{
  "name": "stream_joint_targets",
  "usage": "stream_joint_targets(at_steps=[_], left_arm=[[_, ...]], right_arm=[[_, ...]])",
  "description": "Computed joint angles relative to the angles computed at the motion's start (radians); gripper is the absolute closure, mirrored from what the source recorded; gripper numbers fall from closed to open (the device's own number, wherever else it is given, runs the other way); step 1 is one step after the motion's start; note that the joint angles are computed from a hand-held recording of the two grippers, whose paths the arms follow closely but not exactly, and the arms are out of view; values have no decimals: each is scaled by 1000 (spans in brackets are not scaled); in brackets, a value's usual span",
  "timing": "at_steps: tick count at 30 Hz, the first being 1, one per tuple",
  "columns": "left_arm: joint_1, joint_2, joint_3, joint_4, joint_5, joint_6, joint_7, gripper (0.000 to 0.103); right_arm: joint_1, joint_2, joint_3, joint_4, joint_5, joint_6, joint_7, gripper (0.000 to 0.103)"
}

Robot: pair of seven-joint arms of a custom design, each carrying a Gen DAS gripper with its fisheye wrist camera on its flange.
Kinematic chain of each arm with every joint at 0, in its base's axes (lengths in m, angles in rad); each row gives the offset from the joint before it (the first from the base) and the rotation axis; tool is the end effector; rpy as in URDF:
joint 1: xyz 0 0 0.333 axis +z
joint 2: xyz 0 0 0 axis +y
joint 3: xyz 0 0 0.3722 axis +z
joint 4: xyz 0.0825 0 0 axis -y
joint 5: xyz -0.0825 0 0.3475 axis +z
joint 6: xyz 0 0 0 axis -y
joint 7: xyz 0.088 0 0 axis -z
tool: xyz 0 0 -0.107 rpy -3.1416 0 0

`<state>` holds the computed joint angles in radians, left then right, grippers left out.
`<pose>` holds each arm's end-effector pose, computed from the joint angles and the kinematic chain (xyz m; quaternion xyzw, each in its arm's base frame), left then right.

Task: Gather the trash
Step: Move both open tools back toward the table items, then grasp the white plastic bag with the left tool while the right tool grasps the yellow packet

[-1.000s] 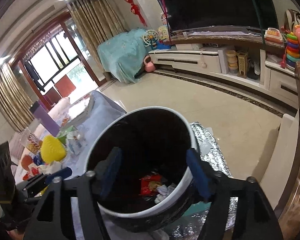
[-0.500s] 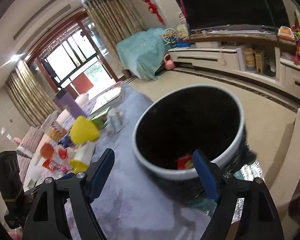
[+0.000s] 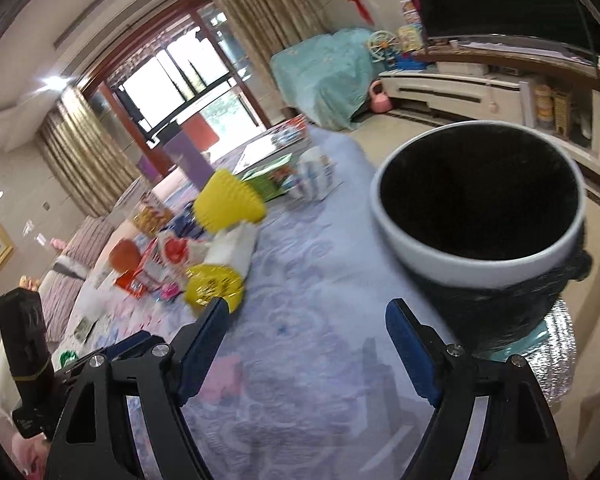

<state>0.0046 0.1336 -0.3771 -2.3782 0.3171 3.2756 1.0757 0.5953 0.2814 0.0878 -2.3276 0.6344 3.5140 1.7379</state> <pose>0.4896 -0.2176 0.4457 -0.5915 0.7131 -0.3468 0.1459 0.4725 0.2876 0.4001 -0.5777 0.7038 -0.1127 0.3979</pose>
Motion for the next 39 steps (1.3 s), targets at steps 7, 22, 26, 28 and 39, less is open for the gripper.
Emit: stream_joint_targets(at_steps=[7, 22, 26, 28, 39], left_arm=[[-93, -5, 137, 6, 4, -15, -7, 50], [6, 177, 61, 241, 8, -77, 161, 50], [-14, 243, 63, 319, -8, -111, 198, 50], [6, 275, 31, 355, -29, -131, 224, 51], [-10, 283, 41, 346, -68, -91, 260, 103]], right_arm=[[19, 47, 8, 61, -30, -32, -1, 21], [-63, 148, 79, 193, -185, -100, 68, 22], [-132, 173, 138, 213, -230, -115, 90, 34], [-198, 190, 201, 219, -262, -114, 106, 39], [-304, 207, 311, 205, -395, -78, 169, 59]])
